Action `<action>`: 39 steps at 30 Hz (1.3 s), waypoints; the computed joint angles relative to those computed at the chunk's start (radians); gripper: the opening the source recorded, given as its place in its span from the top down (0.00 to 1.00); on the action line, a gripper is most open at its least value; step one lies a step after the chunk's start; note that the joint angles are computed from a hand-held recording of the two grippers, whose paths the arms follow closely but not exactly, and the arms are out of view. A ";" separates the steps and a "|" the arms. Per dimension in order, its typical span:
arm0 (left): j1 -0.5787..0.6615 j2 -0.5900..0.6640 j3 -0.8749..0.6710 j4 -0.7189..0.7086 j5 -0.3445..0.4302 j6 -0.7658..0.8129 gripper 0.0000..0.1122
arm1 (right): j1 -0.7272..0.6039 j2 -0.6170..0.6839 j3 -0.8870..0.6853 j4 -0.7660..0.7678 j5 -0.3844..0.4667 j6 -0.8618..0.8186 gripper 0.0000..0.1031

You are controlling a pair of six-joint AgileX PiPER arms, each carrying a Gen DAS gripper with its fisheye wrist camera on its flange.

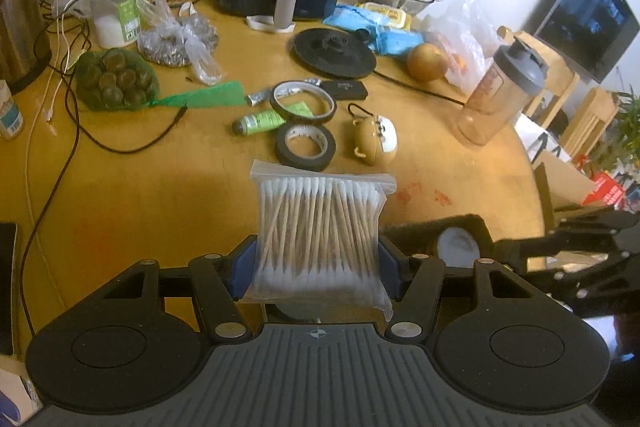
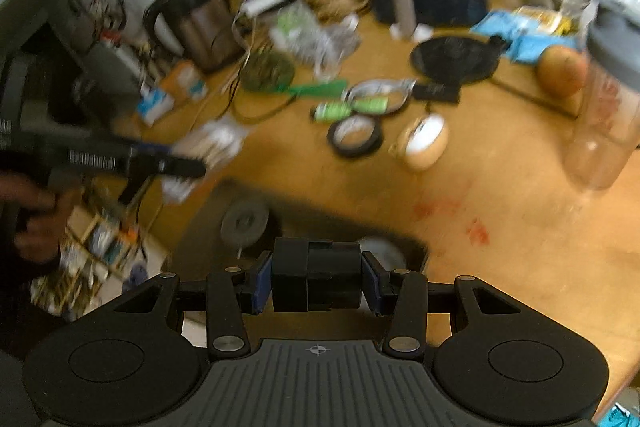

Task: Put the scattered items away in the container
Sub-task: 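Carry the swab bag with the left gripper while the right carries the black adapter to the box, then lower the swab bag into the box and open the left gripper while the right releases the adapter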

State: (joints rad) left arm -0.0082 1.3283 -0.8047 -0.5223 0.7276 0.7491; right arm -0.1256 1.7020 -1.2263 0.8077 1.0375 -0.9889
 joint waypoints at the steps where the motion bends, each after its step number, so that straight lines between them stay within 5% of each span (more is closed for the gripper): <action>1: 0.002 -0.006 0.007 0.002 0.002 -0.001 0.47 | 0.003 0.000 0.007 -0.007 0.004 0.004 0.53; 13: -0.020 -0.037 0.072 0.055 -0.004 -0.080 0.47 | 0.043 -0.007 0.049 -0.080 -0.010 0.057 0.52; 17: -0.028 -0.037 0.091 0.069 -0.009 -0.124 0.47 | 0.032 -0.015 0.049 -0.065 -0.011 0.059 0.20; 20: -0.039 -0.029 0.099 0.092 -0.017 -0.168 0.47 | 0.020 -0.028 0.043 -0.049 -0.023 0.072 0.09; 24: -0.049 0.000 0.096 0.120 -0.014 -0.230 0.46 | 0.040 -0.073 0.059 -0.065 -0.130 0.133 0.01; 29: -0.059 0.071 0.066 0.164 0.023 -0.322 0.39 | 0.126 -0.183 0.179 -0.190 -0.409 0.380 0.00; 39: -0.092 0.059 0.033 0.180 0.081 -0.326 0.28 | 0.117 -0.210 0.220 -0.234 -0.437 0.459 0.00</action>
